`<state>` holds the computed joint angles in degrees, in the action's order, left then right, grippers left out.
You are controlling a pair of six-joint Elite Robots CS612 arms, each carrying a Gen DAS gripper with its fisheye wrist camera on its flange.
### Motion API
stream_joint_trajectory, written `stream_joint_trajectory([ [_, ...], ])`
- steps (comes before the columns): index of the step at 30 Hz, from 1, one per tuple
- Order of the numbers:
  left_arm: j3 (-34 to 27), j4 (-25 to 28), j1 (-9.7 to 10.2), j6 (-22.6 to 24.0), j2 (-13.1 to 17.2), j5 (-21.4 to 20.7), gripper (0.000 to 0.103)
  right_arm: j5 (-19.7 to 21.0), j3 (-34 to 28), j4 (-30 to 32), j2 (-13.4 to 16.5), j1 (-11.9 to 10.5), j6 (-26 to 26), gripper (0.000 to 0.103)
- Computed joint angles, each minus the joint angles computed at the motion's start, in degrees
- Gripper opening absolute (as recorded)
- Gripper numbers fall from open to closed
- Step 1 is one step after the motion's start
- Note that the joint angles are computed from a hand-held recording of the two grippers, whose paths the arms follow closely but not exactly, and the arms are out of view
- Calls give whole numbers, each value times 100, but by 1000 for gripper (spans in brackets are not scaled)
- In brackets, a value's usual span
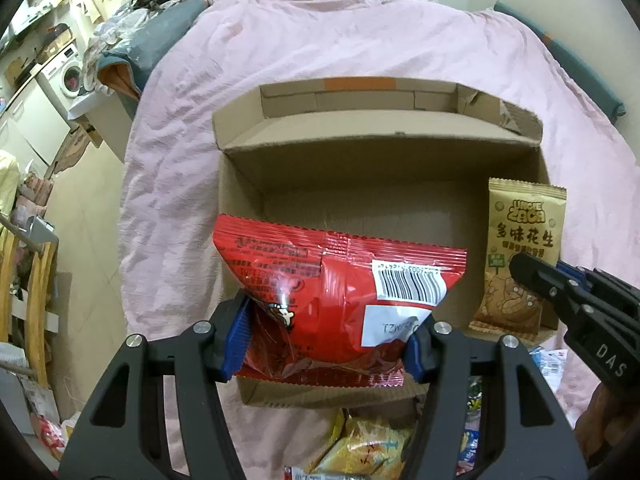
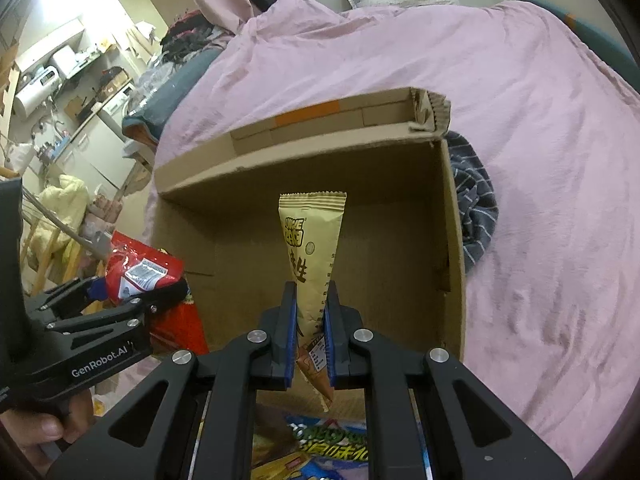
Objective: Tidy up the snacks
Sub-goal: 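Carry the red bag and peanut packet into the box and open both tools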
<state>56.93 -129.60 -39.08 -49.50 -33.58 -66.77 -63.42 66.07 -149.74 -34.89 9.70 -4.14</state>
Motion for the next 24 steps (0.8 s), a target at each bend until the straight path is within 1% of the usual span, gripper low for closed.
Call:
stream_joint_trajectory([
  [4,-93,65,-15,135,110,138,57,111,-142,328,114,-1,-52,12],
  [9,-212,158,-18,249,218,74,58,170,-321,668,237,18,-178,12],
  [15,-268,242,-24,268,262,54,60,160,-361,801,273,6,-113,12],
  [19,-257,145,-11,306,260,-121,61,138,-403,795,299,8,-83,12],
  [21,-262,88,3,358,271,-211,65,129,-454,822,326,24,-48,12],
  [23,-304,106,9,380,290,-297,75,134,-432,726,329,30,-13,12],
  [24,-315,105,6,380,295,-294,77,116,-419,683,327,38,-71,12],
])
